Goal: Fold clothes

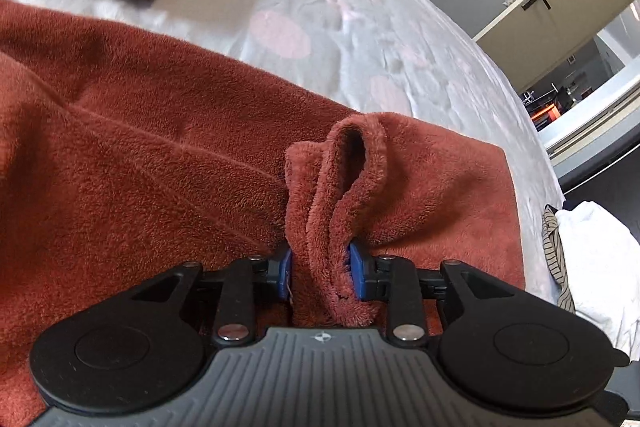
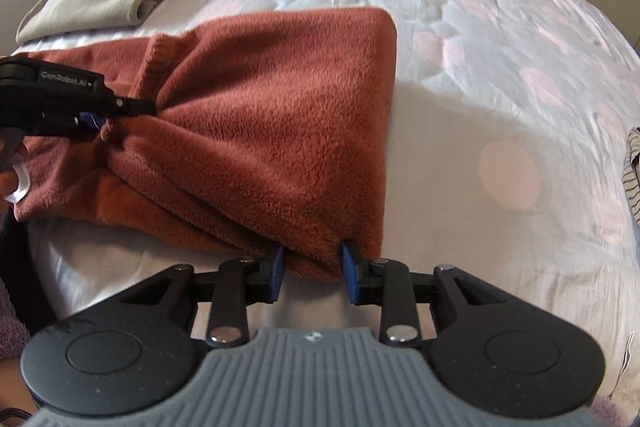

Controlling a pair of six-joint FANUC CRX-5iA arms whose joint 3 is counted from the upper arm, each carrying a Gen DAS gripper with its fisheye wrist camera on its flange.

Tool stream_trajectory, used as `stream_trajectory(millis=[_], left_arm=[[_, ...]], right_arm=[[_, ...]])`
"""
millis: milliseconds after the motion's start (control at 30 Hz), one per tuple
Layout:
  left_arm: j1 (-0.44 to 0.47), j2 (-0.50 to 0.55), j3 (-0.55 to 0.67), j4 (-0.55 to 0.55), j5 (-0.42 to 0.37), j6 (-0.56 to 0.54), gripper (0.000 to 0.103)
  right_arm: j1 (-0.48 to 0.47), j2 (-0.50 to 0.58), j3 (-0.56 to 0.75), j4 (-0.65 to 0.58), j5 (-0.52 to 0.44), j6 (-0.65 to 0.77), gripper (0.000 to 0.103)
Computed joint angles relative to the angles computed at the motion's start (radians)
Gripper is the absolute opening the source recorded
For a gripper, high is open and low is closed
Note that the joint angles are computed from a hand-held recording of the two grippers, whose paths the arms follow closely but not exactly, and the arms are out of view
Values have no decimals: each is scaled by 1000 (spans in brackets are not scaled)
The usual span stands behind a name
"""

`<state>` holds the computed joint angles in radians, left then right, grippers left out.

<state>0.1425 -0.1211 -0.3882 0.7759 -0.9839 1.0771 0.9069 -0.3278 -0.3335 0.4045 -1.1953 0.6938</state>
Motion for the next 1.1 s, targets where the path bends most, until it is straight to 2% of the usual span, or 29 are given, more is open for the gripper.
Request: stream_trajectory(millis=[100, 200, 333, 433, 567, 700, 800, 900, 933, 1033, 1067, 1100], left_arm=[[12, -42, -32, 27, 18, -15, 40], [15, -99, -60, 35, 61, -43, 45], [6, -158, -114, 132, 121, -141, 47], [-18, -168, -115, 159, 154, -191, 50], [-47, -137, -75, 142, 177, -180, 58], [-90, -105, -57, 177, 229, -196, 58], [-127, -79, -62, 236, 269, -270, 48], [-143, -35, -60, 275, 259, -318, 43], [-143, -22, -54, 259, 255, -308, 43], [-124, -1, -43, 160, 262, -229, 32], [-114, 5, -37, 123, 261, -195, 22], [-105, 9, -37, 109, 259, -176, 8]], right_arm=[[31, -15, -13, 20, -29, -28, 36], [100, -85, -90, 136, -7, -128, 38], [186, -178, -194, 295, 32, -249, 40], [222, -199, -234, 403, 39, -329, 40], [194, -184, -222, 451, 80, -399, 39], [105, -129, -185, 450, 170, -406, 38], [41, -73, -163, 455, 231, -397, 28], [-25, -21, -152, 433, 297, -409, 26], [-41, -8, -152, 422, 315, -412, 26], [-74, 5, -158, 370, 365, -411, 28], [-83, 5, -161, 350, 379, -410, 28], [-92, 5, -160, 326, 393, -404, 30]])
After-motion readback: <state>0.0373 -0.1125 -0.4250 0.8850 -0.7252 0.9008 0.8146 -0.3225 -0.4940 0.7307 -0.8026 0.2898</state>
